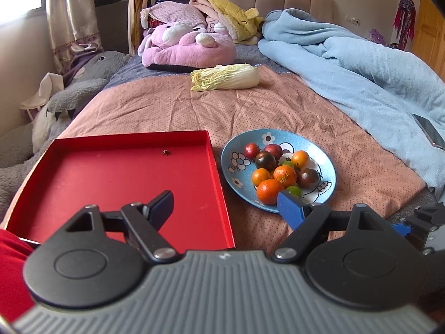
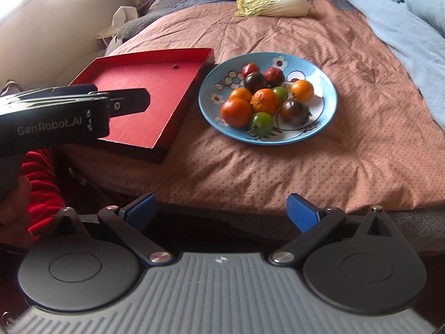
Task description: Organize fruits
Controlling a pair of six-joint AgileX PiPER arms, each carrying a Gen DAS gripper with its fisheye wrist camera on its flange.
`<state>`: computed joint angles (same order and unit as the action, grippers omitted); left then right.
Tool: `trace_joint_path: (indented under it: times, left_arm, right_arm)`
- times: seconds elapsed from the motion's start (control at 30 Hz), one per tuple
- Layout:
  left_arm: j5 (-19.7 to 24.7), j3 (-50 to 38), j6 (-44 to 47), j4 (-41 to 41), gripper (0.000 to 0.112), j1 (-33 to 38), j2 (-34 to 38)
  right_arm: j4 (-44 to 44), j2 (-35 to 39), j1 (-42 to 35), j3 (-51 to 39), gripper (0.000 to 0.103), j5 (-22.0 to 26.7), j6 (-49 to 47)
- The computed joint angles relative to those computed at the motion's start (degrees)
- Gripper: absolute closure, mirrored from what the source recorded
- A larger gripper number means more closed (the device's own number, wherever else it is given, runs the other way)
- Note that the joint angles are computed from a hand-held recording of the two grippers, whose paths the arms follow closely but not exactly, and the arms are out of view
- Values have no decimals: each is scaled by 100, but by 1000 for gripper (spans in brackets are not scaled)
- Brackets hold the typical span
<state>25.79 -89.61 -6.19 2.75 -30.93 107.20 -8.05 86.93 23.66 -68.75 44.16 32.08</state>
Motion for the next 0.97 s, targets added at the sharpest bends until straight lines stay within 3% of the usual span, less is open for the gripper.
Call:
trace_joint_path:
  times: [0.97]
  left_arm:
    - [-130, 133, -207, 416, 29, -80, -12]
  right_arm:
    - [250, 368, 164, -325, 2, -14, -227]
